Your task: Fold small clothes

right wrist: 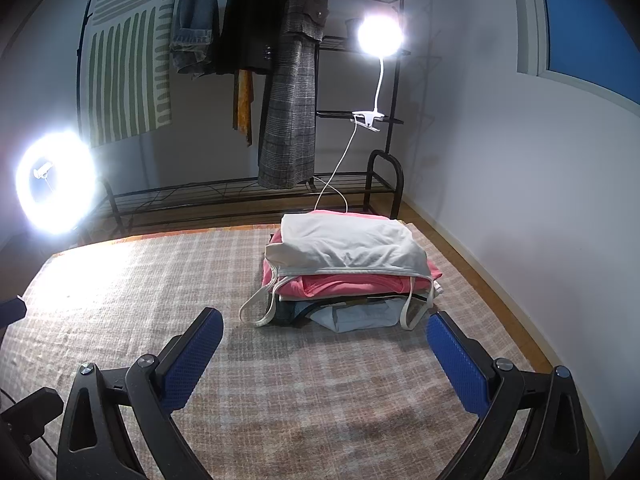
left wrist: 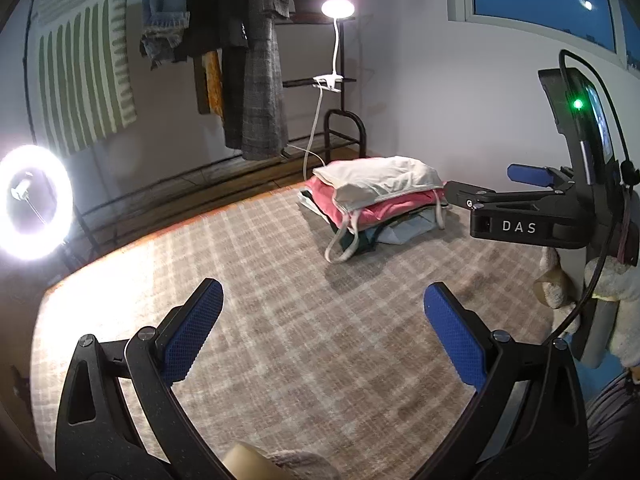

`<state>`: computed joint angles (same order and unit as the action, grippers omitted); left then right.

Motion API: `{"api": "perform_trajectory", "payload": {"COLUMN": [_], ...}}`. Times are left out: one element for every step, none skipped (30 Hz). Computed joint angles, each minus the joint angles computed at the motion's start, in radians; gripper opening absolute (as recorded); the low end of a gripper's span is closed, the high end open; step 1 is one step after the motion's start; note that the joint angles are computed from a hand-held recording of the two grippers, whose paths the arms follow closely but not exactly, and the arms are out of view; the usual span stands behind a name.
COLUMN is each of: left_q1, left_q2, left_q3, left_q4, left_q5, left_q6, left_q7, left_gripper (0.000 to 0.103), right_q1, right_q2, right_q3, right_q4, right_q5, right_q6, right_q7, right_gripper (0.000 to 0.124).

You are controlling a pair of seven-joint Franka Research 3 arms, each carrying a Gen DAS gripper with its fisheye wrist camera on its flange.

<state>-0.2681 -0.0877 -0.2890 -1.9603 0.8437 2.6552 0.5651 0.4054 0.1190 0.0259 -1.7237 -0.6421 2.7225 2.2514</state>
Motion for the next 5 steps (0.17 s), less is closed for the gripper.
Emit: {"api": "perform_trajectory", "payload": {"left_q1": [0.001, 0.001, 0.001, 0.000, 0.001], "left_q2": [-0.001, -0.001, -0.002, -0.003, -0.003], "left_q3": [-0.004, -0.004, -0.002, -0.001, 0.000], "left_q4": [-0.001, -0.002, -0.003, -0.005, -0.005], "left_q5": [0.025, 0.026, 0.023, 0.015, 0.015], "left_q6": [-0.005, 0.000, 0.004, 0.011, 0.012], "left_q7": [-0.018, -0.022, -0.023, -0.020, -0.021], "left_gripper": [0.102, 0.102, 0.102, 0.102, 0.102], "right_q1": [-0.002, -0.002, -0.002, -0.002, -0.003], "right_q2": [0.000, 0.000, -0.001, -0.001, -0.001], "right_q3": [0.000, 0.001, 0.001, 0.002, 0.001], "right_q4": [0.000, -0.001, -0.002, -0.003, -0.003], "right_q5": [0.007, 0.009, 0.011, 0.014, 0.017], "right_q6": [0.002, 0.002, 0.002, 0.003, 0.004], "right_q7": [-0.008, -0.010, -0.013, -0.016, -0.019], "right_gripper": [0.103, 0.103, 0.103, 0.103, 0.103]}}
